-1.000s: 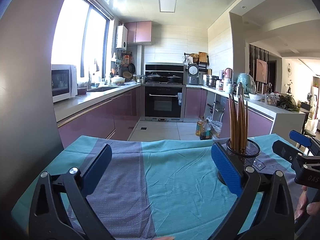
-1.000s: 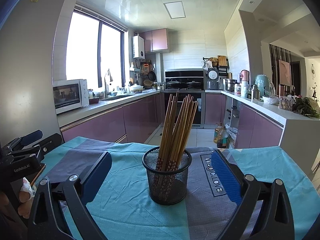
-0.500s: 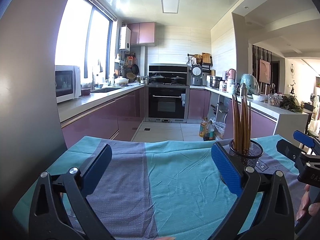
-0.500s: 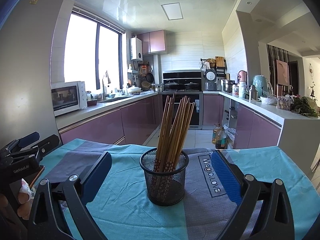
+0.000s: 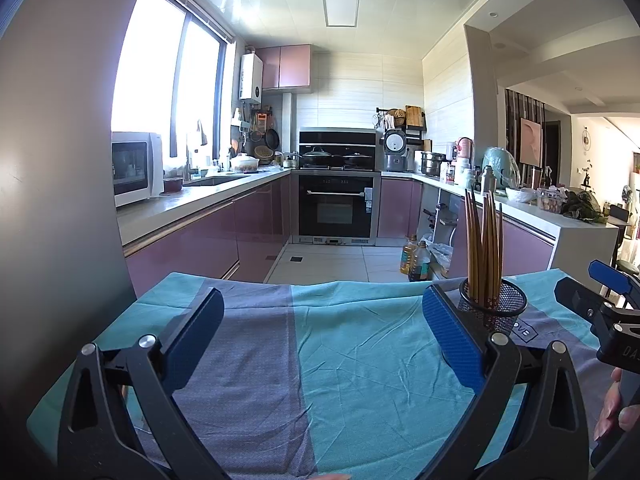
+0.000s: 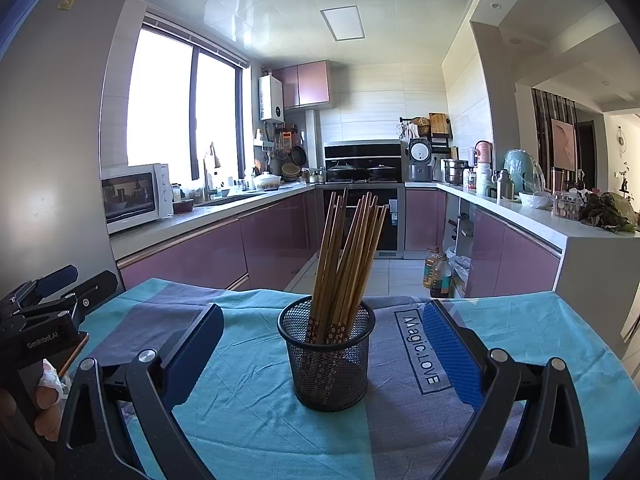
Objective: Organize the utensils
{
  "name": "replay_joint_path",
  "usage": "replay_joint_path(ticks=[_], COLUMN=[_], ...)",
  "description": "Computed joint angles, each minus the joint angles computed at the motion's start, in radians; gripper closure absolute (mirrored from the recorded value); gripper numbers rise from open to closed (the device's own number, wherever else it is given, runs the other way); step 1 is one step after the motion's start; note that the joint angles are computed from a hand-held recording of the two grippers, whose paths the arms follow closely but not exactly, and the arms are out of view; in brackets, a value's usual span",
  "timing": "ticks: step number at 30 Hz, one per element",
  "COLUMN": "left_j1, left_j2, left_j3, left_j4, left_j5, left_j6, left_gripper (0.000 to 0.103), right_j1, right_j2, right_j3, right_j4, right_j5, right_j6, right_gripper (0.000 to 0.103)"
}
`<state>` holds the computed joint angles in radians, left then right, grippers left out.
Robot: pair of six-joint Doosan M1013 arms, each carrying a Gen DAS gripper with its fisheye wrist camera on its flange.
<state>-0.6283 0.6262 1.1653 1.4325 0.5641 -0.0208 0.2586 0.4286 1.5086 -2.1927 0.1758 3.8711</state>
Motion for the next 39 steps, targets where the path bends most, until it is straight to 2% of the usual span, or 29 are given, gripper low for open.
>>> replay_joint_path(ticks=[39], left_j1=[-0.001], left_j2=[-0.002], left_j3=[0.003], left_j4=[0.005], left_j5=[0.006], left_j6=[-0.007], left_gripper=[0.005], right_j1=[0.001], right_j2=[0.002], right_j3=[0.003], right_j4=[-0.028], right_j5=[0.007], right_j6=[0.04], right_gripper=[0.007])
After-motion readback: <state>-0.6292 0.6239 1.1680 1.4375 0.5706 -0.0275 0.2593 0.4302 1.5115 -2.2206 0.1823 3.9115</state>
